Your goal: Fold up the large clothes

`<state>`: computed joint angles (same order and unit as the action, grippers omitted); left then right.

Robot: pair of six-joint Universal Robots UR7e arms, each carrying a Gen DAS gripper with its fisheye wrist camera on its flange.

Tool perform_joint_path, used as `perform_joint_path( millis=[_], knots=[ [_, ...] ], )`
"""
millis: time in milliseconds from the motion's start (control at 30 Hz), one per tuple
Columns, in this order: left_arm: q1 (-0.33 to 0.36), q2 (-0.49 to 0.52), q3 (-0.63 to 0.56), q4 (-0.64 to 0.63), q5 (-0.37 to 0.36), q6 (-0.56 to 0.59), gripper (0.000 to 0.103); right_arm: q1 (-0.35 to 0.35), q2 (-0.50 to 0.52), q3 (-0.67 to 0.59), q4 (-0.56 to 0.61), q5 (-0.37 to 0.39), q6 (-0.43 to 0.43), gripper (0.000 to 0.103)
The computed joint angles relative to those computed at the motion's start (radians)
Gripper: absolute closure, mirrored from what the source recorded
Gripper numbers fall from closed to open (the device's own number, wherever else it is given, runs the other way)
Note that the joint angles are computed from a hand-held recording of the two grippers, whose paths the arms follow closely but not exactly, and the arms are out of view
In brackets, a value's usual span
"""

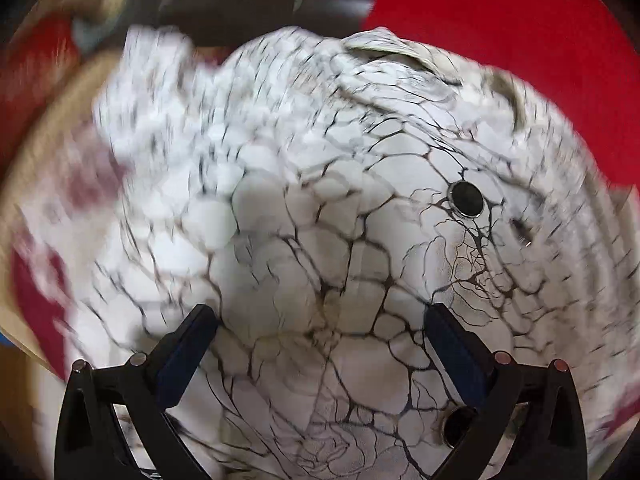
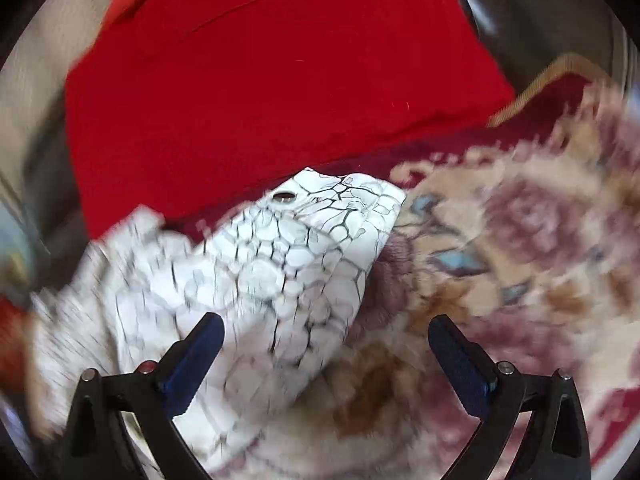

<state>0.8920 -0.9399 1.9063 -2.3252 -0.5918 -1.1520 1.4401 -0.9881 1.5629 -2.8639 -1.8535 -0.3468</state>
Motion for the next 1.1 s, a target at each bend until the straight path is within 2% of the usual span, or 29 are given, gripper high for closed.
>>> perform_joint_path(
  millis=[33, 167, 267, 300, 367, 433, 500, 533, 600, 633, 700, 800, 900, 1100],
  knots=[
    [0.001, -0.005, 0.022, -0.057, -0.003, 0.031, 0.000, -0.033, -0.004, -0.021, 0.039, 0.084, 0.052, 0.000],
    [-0.020, 0.000, 0.054, -0.092, 0.036, 0.064, 0.000, -0.133, 0.014, -0.107, 0.178, 0.379, 0.231, 0.002],
    [-0.034, 0.010, 0.083, -0.145, 0.073, 0.076, 0.000, -0.150, 0.053, -0.159, 0.212, 0.495, 0.252, 0.009],
    [-0.037, 0.011, 0.096, -0.164, 0.082, 0.077, 0.000, -0.149, 0.067, -0.181, 0.236, 0.508, 0.256, 0.017],
    [-0.043, 0.012, 0.104, -0.170, 0.091, 0.076, 0.000, -0.133, 0.115, -0.247, 0.277, 0.438, 0.318, 0.026],
    [-0.042, 0.003, 0.102, -0.148, 0.072, 0.076, 0.000, -0.123, 0.150, -0.281, 0.266, 0.380, 0.348, 0.029],
    [-0.032, -0.012, 0.079, -0.109, 0.032, 0.096, 0.000, -0.109, 0.176, -0.304, 0.246, 0.326, 0.345, 0.047],
    [-0.016, -0.011, 0.055, -0.097, 0.010, 0.118, 0.000, -0.099, 0.189, -0.317, 0.236, 0.295, 0.344, 0.051],
    [0.005, -0.018, 0.010, -0.037, -0.049, 0.138, 0.000, -0.087, 0.207, -0.338, 0.241, 0.270, 0.338, 0.071],
    [0.011, -0.031, -0.004, -0.005, -0.084, 0.144, 0.000, -0.079, 0.213, -0.343, 0.241, 0.261, 0.326, 0.076],
    [0.009, -0.048, 0.006, -0.024, -0.092, 0.152, 0.000, -0.065, 0.210, -0.328, 0.222, 0.273, 0.294, 0.086],
    [-0.018, -0.109, 0.068, -0.081, -0.075, 0.137, 0.000, -0.034, 0.169, -0.243, 0.133, 0.332, 0.216, 0.089],
    [-0.056, -0.182, 0.125, -0.080, -0.038, 0.089, 0.000, 0.010, 0.126, -0.154, 0.070, 0.401, 0.153, 0.089],
    [-0.144, -0.327, 0.188, 0.154, 0.087, -0.071, 0.000, 0.133, 0.077, -0.004, 0.044, 0.544, 0.089, 0.089]
  ],
)
